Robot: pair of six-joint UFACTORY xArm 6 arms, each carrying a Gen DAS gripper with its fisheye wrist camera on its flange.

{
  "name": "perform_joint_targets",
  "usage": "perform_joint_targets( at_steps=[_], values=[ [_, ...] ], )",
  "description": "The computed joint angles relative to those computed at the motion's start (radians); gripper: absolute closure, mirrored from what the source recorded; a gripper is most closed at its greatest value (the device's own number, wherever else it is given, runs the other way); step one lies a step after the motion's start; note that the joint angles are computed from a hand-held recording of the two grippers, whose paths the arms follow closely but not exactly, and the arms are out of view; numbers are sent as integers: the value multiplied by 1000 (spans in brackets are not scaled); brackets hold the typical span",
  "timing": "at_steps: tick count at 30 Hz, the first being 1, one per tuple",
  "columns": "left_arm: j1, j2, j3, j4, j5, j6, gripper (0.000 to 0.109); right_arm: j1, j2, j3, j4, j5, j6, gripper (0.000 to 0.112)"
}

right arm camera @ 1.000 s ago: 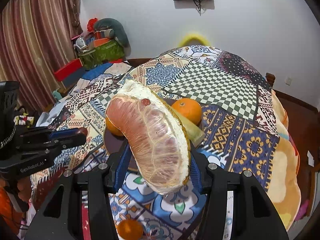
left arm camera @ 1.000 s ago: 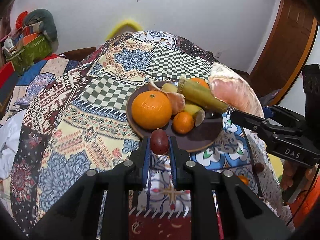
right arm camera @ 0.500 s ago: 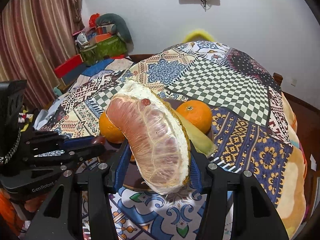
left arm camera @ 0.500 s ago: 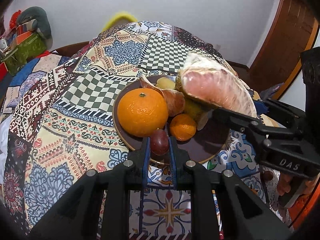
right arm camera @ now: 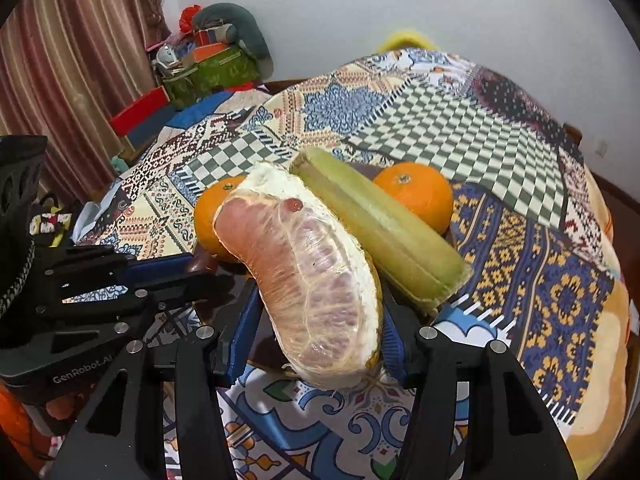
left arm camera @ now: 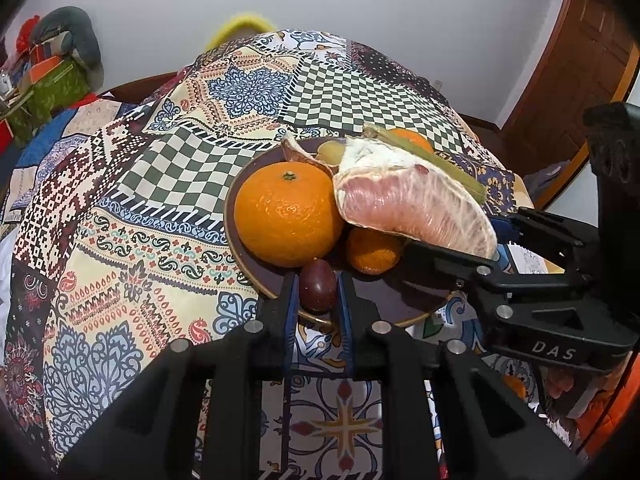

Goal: Organize fruits

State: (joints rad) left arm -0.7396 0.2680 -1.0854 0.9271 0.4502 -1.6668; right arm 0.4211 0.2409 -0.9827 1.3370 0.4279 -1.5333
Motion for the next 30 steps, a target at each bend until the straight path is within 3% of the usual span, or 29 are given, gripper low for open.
perform_joint_targets(
  at_steps=[5,16,27,30],
  values=[
    [-5,-3,2,-15,-3,14,89,0,-2,6,-37,-4,35,57],
    [-44,-50,9,-8,53,-8,86,-24,-95,70,20,-1,-8,54],
    [-137,-166,29,36,185,-67,86,-61,-293,207,91,-10,-69,54],
    [-170,-189,28,48,220,-92,80,-67,-352,252,116,-24,-95,54]
  ],
)
